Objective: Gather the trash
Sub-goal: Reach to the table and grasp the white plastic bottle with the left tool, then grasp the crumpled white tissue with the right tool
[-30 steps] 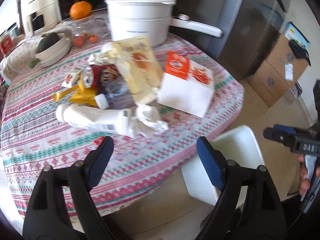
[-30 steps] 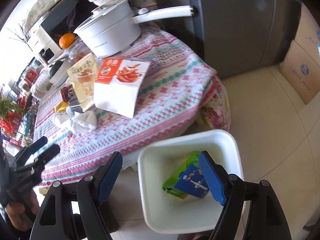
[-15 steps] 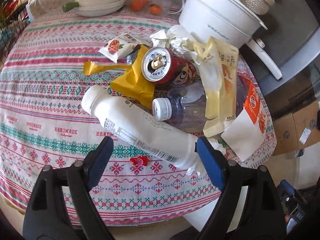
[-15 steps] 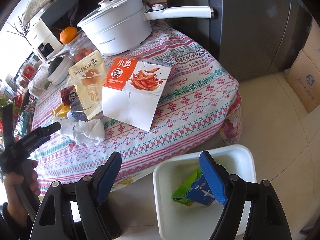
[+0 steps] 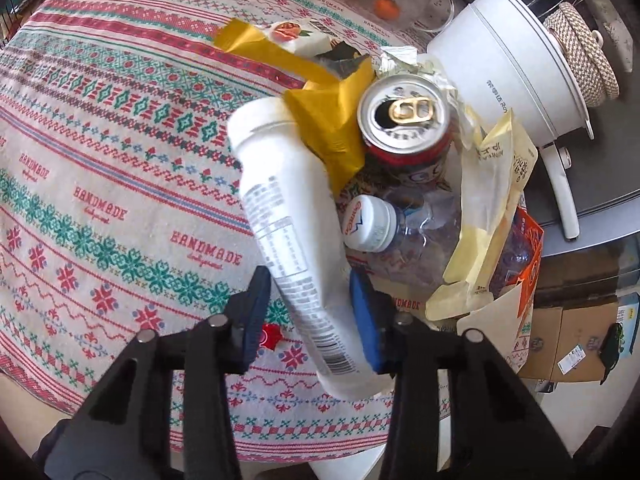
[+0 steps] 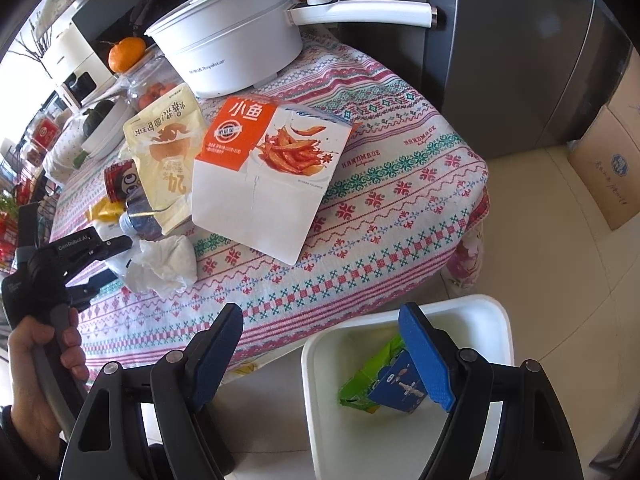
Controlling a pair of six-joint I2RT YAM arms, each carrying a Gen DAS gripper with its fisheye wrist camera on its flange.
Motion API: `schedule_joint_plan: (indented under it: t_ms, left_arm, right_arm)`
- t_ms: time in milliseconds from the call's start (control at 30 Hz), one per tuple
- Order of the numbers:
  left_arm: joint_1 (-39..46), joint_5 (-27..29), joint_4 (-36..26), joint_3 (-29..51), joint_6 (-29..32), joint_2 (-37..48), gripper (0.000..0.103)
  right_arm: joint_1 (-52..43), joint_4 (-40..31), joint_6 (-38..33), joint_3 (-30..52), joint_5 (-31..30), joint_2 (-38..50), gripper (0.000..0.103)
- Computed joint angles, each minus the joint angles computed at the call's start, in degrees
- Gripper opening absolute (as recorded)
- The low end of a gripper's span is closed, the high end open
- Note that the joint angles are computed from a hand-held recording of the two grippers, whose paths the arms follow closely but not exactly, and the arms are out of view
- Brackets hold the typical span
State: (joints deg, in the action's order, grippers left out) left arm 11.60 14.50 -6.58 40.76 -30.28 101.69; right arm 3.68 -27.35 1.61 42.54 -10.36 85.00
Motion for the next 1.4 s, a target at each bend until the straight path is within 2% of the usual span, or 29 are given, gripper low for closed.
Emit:
schedule_joint_plan:
  t_ms: [167,433,567,667,833,967,1067,1267,1400]
  left_arm:
    - [2.30,3.29,-2.27,-0.44,4.32,-1.11,0.034]
    - [12.49,8.48,-8.80,-1.33,14.91,-4.99,0.034]
    - [16.94,10.05,-13.22,-1.00,22.29,-8.20,0.034]
    - [21.13,11.37,-16.43,-3.70,29.03,-13.04,0.034]
    - [25.45,12.00,-21.50,-4.04,37.95,-17.92,0.034]
    - [23.72,10.76,-21.18,-6.21,38.65,-21.70,0.034]
    - [22.96,10.18,-20.92,-7.06,39.12,-23.22,0.034]
    - [23.65,9.84,-21.15,-7.41,40.02,-23.81,0.034]
    - [23.52,9.59,-20.88,-7.36,39.46,-23.11,0.034]
  right_arm:
    - [2.02,0.08,1.77,0.18,-0.12,0.77,0.082]
    - [9.39,1.16,7.01,2.17,0.63,3.49,0.082]
    - [13.37,2.21,9.33,3.62,1.56,5.79,0.082]
    - [15.80,3.36,10.75,4.87,1.95,8.23,0.082]
    - [18.23,6.14,12.94,7.20,0.24,13.13,0.082]
    - [19.34,8.61,14.33,9.36,-1.57,17.84,0.082]
    - [19.79,10.78,14.74,11.34,-5.75,22.32,0.079]
    - [20.74,13.88,15.64,13.26,-8.52,26.17,0.065]
    - [22.62,15.07,16.70,14.76,-8.94,28.34,0.051]
